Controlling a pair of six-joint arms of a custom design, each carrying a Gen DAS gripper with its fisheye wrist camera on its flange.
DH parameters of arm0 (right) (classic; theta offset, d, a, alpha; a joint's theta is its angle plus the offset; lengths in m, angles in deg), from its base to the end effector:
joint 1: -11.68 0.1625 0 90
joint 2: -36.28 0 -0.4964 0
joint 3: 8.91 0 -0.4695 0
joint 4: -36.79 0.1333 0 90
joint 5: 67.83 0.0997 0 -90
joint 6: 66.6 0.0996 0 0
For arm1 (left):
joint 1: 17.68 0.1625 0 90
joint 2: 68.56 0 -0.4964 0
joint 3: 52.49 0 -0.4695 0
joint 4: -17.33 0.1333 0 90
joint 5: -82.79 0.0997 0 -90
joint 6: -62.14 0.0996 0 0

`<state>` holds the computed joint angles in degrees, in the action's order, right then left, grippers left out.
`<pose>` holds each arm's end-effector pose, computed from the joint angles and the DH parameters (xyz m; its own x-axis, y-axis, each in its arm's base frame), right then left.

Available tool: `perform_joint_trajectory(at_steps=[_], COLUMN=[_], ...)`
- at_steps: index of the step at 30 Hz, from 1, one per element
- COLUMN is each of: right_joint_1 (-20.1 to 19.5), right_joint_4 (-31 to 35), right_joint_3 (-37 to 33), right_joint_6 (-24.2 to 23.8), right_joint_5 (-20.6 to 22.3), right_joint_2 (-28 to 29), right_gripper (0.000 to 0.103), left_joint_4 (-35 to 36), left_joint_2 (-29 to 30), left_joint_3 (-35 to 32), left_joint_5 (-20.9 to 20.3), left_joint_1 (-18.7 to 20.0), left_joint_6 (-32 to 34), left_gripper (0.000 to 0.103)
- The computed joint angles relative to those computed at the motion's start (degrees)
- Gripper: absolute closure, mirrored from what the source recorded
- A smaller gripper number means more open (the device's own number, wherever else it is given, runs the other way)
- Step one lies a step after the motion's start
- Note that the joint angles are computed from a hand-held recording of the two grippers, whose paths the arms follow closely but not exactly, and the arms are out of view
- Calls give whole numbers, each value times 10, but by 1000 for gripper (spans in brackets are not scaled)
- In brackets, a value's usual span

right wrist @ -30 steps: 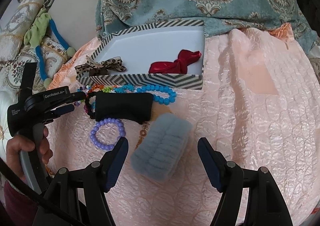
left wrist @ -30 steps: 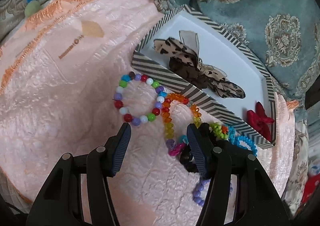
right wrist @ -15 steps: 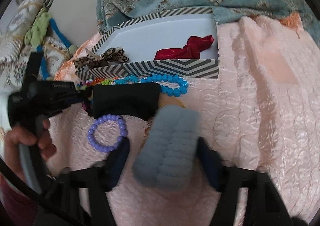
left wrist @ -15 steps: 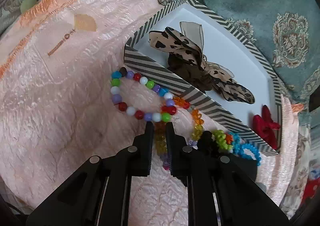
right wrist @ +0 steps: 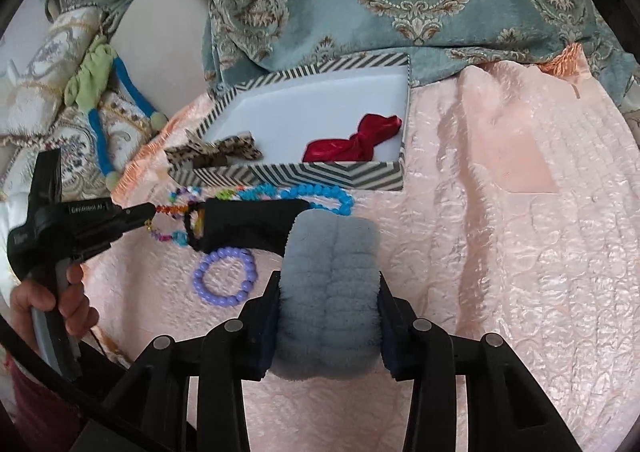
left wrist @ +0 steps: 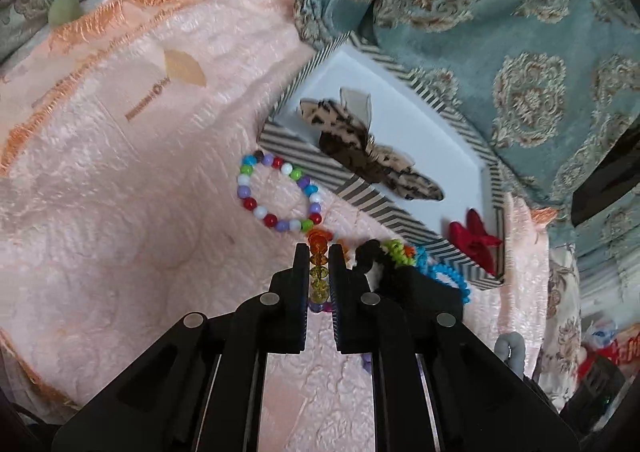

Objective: Organize jewelry
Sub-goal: 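Lower the orange bracelet into the tray while the right gripper drops the blue clip there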

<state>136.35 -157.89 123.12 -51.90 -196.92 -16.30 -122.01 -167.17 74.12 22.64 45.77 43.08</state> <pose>0.3485 -0.3800 0.0677 -0.8959 -0.0245 0.4436 -0.2970 0.7756 -0.5570 -0.0440 -0.4973 0.3887 -0.9458 -0.0588 -0.3194 0.1137 0.8612 -0.4953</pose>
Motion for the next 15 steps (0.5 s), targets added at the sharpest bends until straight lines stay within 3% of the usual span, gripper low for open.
perform_joint_trajectory(at_steps=[15], right_joint_1=[24], right_joint_4=[-18], right_joint_3=[-12], right_joint_6=[-5], right_joint_5=[9], right_joint_2=[-3], right_gripper=[63], left_joint_4=[-17], left_joint_2=[-33], left_joint_3=[20], left_joint_5=[40], left_joint_1=[-52], left_joint_6=[27], left_gripper=[95])
